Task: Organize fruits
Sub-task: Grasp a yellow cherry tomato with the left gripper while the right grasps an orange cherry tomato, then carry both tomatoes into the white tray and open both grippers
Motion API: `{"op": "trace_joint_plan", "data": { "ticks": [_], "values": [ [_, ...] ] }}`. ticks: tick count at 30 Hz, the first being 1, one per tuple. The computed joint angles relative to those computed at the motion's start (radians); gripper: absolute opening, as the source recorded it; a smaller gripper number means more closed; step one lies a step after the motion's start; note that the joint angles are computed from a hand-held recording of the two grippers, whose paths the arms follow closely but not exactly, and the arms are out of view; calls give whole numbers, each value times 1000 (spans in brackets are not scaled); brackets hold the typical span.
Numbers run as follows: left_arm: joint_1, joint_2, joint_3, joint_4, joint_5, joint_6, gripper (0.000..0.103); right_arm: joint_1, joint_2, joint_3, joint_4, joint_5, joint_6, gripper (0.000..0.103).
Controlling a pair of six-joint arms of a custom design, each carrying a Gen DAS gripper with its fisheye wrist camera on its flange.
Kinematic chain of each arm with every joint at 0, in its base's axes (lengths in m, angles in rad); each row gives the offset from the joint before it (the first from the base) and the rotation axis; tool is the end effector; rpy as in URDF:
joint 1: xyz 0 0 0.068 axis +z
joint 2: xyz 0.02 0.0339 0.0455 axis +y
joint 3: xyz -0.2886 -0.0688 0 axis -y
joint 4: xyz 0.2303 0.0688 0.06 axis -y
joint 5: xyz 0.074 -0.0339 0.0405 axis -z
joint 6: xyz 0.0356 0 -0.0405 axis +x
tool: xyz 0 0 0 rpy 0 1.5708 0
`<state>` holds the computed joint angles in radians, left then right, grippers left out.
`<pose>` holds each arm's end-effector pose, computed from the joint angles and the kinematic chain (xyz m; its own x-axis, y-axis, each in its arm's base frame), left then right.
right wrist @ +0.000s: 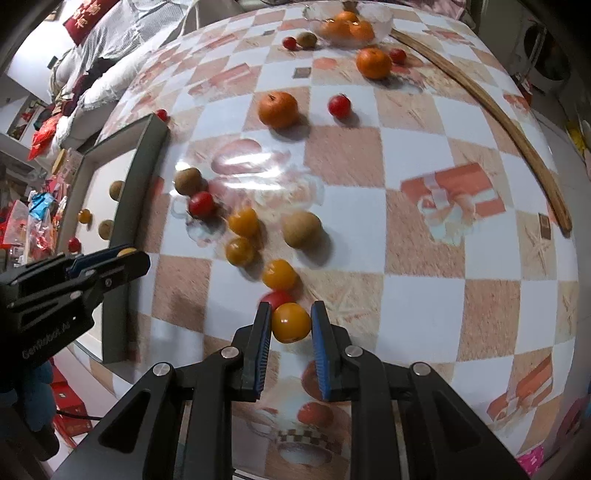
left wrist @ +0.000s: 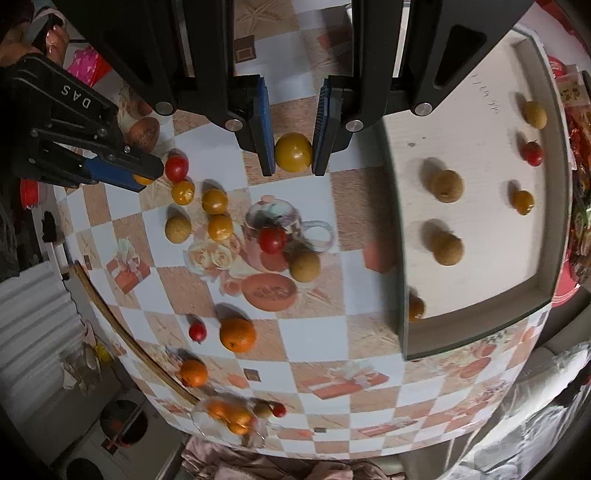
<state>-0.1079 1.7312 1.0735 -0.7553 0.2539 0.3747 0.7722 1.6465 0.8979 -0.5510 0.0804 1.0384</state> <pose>0.2994 -0.0414 0.1980 -0.8612 0.4496 -0.2370 0.4929 0.8527 -0.1733 0.2031 0.1938 0.1830 -0.9363 0.2870 -0.2026 0.2495 0.9493 0.1915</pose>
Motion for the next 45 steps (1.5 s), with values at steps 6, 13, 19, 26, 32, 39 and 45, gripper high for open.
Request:
{"op": "trace_joint_plan", "data": {
  "ticks": [6,13,19,26,32,39,45],
  "values": [
    [70,-5,26,-18,15,15,21,-2,64,106,-21,0,-47,24],
    [182,-2,52,-30,27,44,21,12,170,266,-60,-9,-105,24],
    [290,21,75,-23,24,69,21,23,275,421,-92,-25,-155,24],
    [400,75,100,2,5,94,21,30,418,647,-145,-47,-218,24],
    [448,124,108,36,-13,94,21,30,577,902,-220,-69,-276,24],
    [459,161,101,75,-34,87,21,18,750,1174,-324,-93,-324,24],
    [465,190,96,103,-55,79,21,11,910,1439,-458,-92,-374,24]
  ]
}}
